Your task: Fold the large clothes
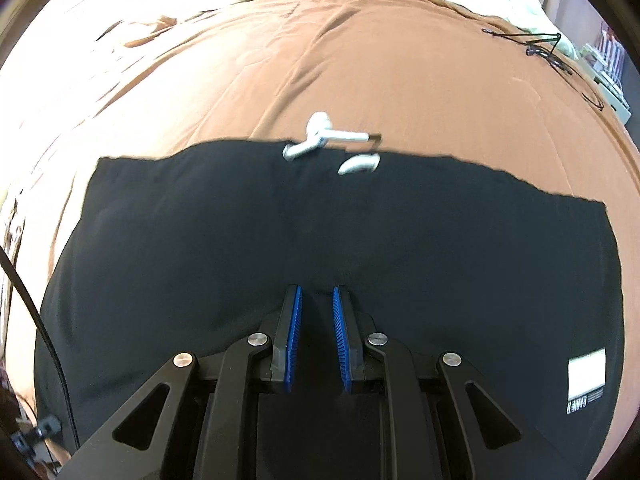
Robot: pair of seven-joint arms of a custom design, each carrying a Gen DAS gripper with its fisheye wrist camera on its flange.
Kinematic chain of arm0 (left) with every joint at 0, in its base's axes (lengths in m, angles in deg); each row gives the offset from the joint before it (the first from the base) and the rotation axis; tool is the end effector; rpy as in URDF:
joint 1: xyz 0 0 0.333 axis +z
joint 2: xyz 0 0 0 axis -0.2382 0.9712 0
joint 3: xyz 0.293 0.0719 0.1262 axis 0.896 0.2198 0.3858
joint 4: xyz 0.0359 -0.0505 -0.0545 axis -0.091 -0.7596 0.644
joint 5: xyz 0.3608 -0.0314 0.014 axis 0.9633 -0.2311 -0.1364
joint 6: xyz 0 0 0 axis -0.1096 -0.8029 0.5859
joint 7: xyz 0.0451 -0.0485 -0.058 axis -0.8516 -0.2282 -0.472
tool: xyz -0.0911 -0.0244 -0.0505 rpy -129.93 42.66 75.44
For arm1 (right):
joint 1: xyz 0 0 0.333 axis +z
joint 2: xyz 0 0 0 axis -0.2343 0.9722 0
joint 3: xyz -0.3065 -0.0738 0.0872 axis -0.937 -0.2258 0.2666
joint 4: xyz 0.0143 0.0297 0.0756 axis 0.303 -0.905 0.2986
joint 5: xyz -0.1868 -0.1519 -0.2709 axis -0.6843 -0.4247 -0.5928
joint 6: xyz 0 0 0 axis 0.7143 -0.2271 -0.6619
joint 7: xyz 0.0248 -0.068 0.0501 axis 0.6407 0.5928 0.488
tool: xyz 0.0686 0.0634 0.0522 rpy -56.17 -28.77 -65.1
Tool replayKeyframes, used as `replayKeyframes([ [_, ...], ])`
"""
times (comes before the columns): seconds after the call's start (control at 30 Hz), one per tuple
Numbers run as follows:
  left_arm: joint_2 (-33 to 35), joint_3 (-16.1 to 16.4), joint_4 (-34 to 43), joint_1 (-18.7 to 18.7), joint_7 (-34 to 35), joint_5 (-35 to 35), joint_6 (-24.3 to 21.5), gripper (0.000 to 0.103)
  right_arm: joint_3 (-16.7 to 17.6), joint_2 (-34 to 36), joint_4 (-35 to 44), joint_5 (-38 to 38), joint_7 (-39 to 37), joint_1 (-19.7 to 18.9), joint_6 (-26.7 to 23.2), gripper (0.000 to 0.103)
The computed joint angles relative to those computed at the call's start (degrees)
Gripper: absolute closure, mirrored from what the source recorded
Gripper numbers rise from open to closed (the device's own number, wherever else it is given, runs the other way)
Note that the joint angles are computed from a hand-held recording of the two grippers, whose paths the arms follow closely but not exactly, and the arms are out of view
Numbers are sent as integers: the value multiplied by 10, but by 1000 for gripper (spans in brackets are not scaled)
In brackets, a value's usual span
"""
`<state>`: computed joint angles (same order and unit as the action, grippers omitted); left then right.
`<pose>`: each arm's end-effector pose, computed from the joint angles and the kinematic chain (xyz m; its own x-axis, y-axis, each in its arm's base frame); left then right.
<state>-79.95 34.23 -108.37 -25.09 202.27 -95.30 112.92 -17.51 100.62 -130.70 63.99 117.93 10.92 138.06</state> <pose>0.3908 -0.1075 0.3765 0.2881 -0.6351 0.7167 -0.8305 -0.5384 -0.1432 0.6424 0.2896 0.5362 -0.0704 -0.9962 -0.0510 -0.8895 0.0858 -0.4489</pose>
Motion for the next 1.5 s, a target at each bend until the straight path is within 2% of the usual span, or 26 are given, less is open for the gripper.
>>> replayKeyframes([
  [0.17, -2, -2, -1, -2, -2, -2, 5, 82, 0, 20, 25, 15, -11, -10, 7, 91],
  [0.3, -7, 0, -2, -2, 0, -5, -1, 83, 7, -29, -47, 29, -19, -18, 42, 91],
  [0.4, -18, 0, -2, -2, -2, -2, -4, 85, 10, -56, -75, 25, -15, -12, 48, 91],
  [0.57, -42, 0, -4, -3, 12, -21, -10, 86, 34, -125, -162, 73, -39, -24, 74, 90],
  [0.6, -46, -1, -3, -3, 10, -19, -9, 86, 37, -137, -180, 80, -42, -25, 83, 85],
  [0.7, -55, -4, 1, -4, 3, -11, -2, 86, 41, -177, -240, 65, -31, -19, 116, 46],
  [0.73, -58, -4, 2, -5, -1, -6, 1, 86, 42, -188, -258, 55, -23, -17, 126, 46],
  [0.83, -61, -5, 4, -9, -13, 8, 8, 86, 51, -234, -325, 50, 7, -14, 168, 46],
  [0.9, -61, -6, 3, -13, -30, 22, 15, 86, 54, -255, -352, 54, 3, -19, 177, 46],
  [1.0, -59, -9, 0, -21, -59, 48, 35, 86, 63, -265, -376, 65, 12, -20, 186, 69],
  [1.1, -59, -11, -3, -33, -95, 71, 55, 86, 70, -281, -402, 82, 28, -17, 193, 76],
  [1.17, -63, -14, -6, -40, -135, 105, 69, 86, 73, -278, -407, 98, 24, -15, 188, 79],
  [1.23, -70, -22, -10, -41, -199, 176, 82, 86, 73, -276, -419, 90, 33, -15, 201, 80],
  [1.37, -77, -41, -5, -31, -300, 305, 92, 87, 69, -286, -456, 119, 26, -18, 251, 80],
  [1.43, -76, -38, 7, -39, -317, 330, 98, 88, 68, -289, -470, 134, 17, -19, 270, 81],
  [1.5, -72, -14, 20, -71, -296, 314, 104, 89, 68, -301, -490, 153, 4, -19, 288, 81],
])
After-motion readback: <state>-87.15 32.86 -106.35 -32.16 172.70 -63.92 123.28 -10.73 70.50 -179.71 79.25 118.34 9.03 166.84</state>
